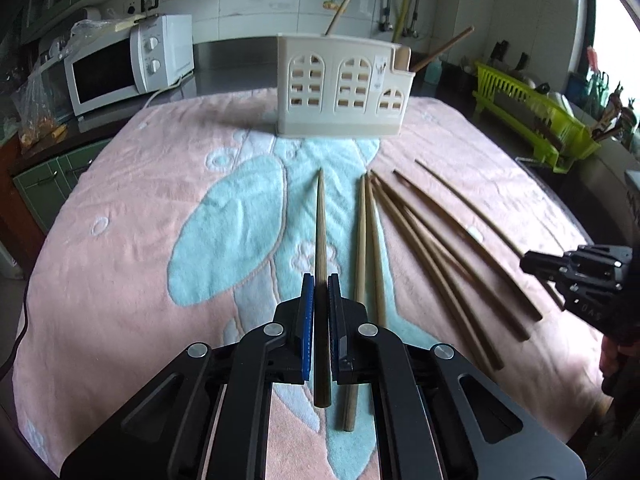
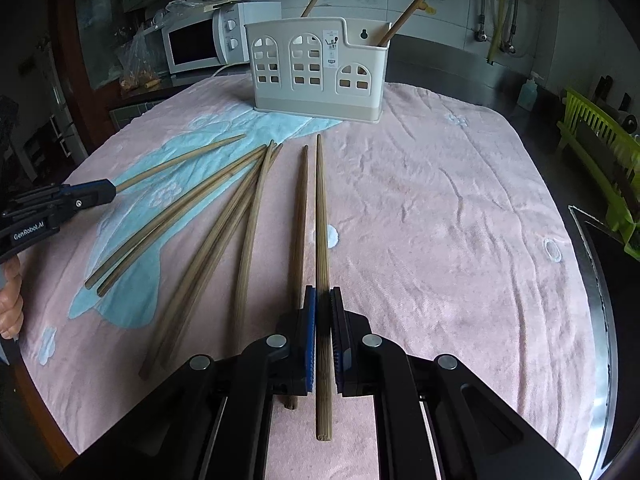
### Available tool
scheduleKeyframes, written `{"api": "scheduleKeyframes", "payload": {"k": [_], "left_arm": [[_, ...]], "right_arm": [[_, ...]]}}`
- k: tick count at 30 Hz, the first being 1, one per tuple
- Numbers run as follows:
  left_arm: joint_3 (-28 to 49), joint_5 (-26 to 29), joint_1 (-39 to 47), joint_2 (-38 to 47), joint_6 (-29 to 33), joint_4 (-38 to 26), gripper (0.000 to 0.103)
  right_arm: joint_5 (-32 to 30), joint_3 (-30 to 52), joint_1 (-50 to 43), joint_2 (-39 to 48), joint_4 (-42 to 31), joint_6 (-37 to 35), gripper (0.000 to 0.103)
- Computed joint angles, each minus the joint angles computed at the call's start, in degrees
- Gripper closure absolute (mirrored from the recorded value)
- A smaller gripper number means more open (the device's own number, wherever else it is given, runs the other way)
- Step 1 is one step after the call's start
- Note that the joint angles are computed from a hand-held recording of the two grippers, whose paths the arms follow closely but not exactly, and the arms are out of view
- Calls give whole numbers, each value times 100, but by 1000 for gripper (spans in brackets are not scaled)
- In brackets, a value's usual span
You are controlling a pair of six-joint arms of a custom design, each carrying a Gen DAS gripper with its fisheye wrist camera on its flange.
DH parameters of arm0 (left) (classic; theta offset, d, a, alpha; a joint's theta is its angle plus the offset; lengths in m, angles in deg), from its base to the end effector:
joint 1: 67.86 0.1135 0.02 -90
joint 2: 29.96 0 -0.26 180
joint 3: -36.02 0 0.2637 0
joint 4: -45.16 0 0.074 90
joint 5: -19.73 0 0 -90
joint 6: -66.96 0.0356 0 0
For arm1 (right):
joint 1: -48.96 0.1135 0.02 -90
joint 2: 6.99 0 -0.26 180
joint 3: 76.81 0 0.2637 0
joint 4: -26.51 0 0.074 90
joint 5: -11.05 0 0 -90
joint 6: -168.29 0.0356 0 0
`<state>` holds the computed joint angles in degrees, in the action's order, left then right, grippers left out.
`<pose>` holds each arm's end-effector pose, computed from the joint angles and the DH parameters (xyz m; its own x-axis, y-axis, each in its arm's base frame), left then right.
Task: Organize utensils
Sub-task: 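Close the right tool on another chopstick while the left tool grasps one beside it, then raise the left tool's chopstick over the holder while the right tool carries its chopstick there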
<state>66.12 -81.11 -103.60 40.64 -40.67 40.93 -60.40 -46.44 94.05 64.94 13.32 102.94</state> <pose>0.1756 -0.1181 0.1108 -0.6853 0.1267 -0.7172 0.2704 0.9586 -0.0890 0.1484 0.1328 0.0977 -0.7500 -0.1923 -0.6329 -0.2520 0.9677 0.0046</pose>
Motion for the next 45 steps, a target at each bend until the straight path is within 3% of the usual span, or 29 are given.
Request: {"api": "scheduleKeyframes", "payload": {"k": [13, 24, 30, 38, 45], "left_arm": [[-74, 26, 88, -882, -9, -290, 98], [36, 145, 206, -1276, 88, -502, 98], [171, 251, 296, -1111, 142, -463, 98], [507, 515, 536, -925, 285, -474, 98], [1234, 746, 800, -749, 594, -802, 98]], "right_arm": [[76, -41, 163, -220, -183, 156, 96], [382, 22, 279, -1569, -883, 75, 96], [575, 208, 317, -1879, -852, -71, 96], [318, 723, -63, -1707, -746, -572, 96], [-481, 1682, -772, -1459, -1278, -1260, 96]]}}
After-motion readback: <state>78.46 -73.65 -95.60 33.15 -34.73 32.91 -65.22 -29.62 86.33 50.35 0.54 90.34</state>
